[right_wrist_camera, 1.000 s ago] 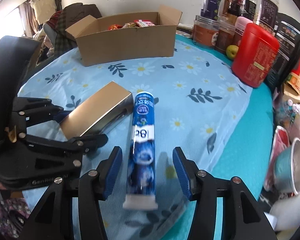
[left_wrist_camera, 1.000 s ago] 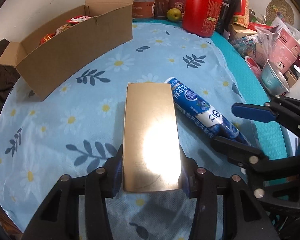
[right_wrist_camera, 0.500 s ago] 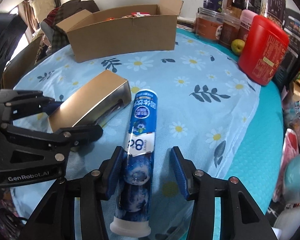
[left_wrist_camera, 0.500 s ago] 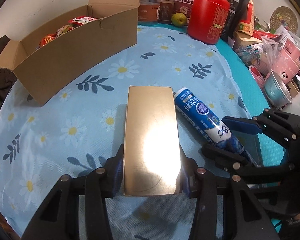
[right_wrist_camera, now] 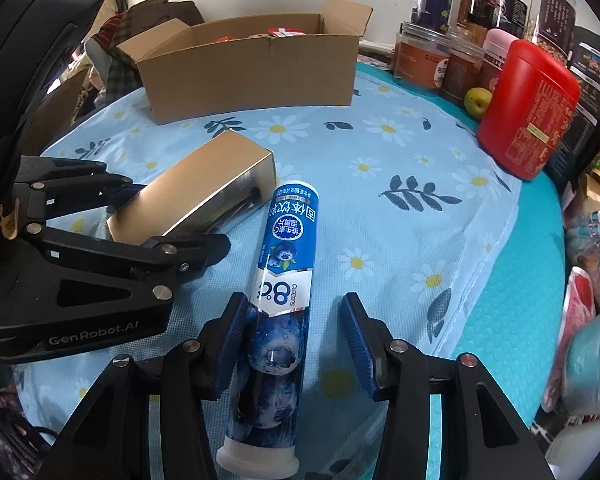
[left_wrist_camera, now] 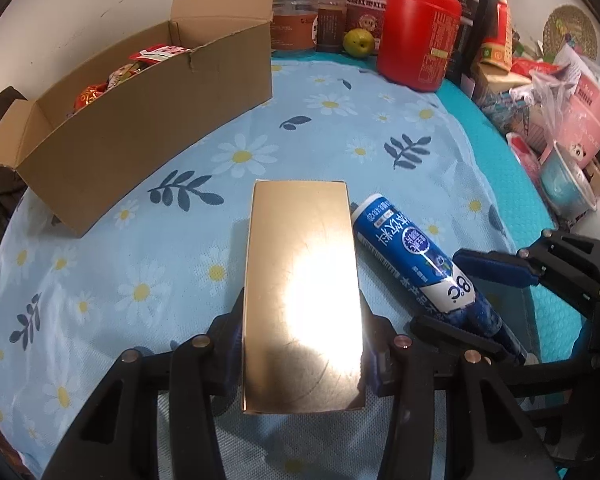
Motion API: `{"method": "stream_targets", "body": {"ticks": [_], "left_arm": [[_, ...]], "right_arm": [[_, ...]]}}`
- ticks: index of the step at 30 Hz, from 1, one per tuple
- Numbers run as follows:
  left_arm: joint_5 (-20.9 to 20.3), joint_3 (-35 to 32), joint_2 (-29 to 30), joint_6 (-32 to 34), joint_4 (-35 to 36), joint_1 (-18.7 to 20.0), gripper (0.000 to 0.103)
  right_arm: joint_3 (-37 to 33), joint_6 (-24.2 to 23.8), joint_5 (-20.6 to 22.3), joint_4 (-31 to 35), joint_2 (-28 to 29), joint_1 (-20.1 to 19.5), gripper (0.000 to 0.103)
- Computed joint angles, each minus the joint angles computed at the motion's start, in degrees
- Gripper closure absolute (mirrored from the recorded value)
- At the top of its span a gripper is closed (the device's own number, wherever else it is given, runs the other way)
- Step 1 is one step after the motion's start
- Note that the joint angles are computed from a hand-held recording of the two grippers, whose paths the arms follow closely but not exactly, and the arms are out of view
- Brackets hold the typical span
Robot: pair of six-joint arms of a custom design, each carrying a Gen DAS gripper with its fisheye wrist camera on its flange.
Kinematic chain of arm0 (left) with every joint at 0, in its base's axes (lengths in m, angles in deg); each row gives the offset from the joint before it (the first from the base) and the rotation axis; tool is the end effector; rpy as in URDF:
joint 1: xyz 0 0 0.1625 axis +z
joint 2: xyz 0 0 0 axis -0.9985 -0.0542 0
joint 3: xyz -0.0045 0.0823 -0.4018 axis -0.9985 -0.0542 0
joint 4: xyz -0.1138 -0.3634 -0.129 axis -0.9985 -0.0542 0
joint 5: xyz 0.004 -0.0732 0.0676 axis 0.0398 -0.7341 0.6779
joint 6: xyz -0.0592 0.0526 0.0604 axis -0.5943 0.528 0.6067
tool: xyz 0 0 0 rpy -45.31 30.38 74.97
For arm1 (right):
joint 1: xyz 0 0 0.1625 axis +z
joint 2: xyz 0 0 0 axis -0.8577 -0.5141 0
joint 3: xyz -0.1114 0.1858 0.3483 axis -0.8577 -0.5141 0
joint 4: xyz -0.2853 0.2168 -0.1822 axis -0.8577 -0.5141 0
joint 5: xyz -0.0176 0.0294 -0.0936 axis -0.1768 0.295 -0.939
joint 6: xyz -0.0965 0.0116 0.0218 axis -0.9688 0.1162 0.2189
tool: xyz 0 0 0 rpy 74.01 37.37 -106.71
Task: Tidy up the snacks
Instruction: 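Lift the gold box with left tool while right tool lifts the blue tube upright, then carry the gold box and blue tube over the cardboard box with both tools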
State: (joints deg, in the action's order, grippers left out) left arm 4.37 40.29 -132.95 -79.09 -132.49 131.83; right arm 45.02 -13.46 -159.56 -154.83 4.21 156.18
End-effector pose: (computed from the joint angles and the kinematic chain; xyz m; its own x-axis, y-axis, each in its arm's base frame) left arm -0.2060 -0.4820 0.0730 -0.6637 0.4283 -0.6133 0.6200 0.7737 -0.1306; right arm 0.1388 -0.4383 0.1112 -0.6636 -0.3279 0.6724 -0.6094 0.7582 -0.2317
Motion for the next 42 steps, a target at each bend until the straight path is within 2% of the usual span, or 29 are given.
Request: {"method": "stream_targets", "body": {"ticks": [1, 6, 17, 25, 36, 42], "left_arm": [[-0.4, 0.19, -0.03, 0.05, -1.03, 0.2, 0.058], [-2.3, 0.18, -1.08, -2.52, -1.17, 1.03, 0.059], [-2.04, 3.39, -4.93, -3.55, -2.12, -0.56, 0.059], [-0.33, 5.93, -9.35, -4.44, -2.36, -2.01, 0.059], [5.18, 8.96, -15.86, -6.09, -2.23, -3.96, 0.059], [7.6, 8.95, -18.0, -5.54, -3.04, -4.64, 0.059]], "right_arm": [[0.21, -0.14, 0.42, -0.37, -0.13, -0.11, 0.069], [0.98, 4.12, 3.65, -1.41, -1.35, -1.76, 0.074], [2.2, 5.04, 5.7, -1.08, -3.13, -0.47, 0.075], [1.57, 3.71, 7.53, 0.11, -3.16, 2.4, 0.075], [-0.89, 0.58, 10.1, 1.55, -1.81, 6.17, 0.075], [-3.47, -0.7, 10.1, 2.98, -1.38, 8.57, 0.075]]}}
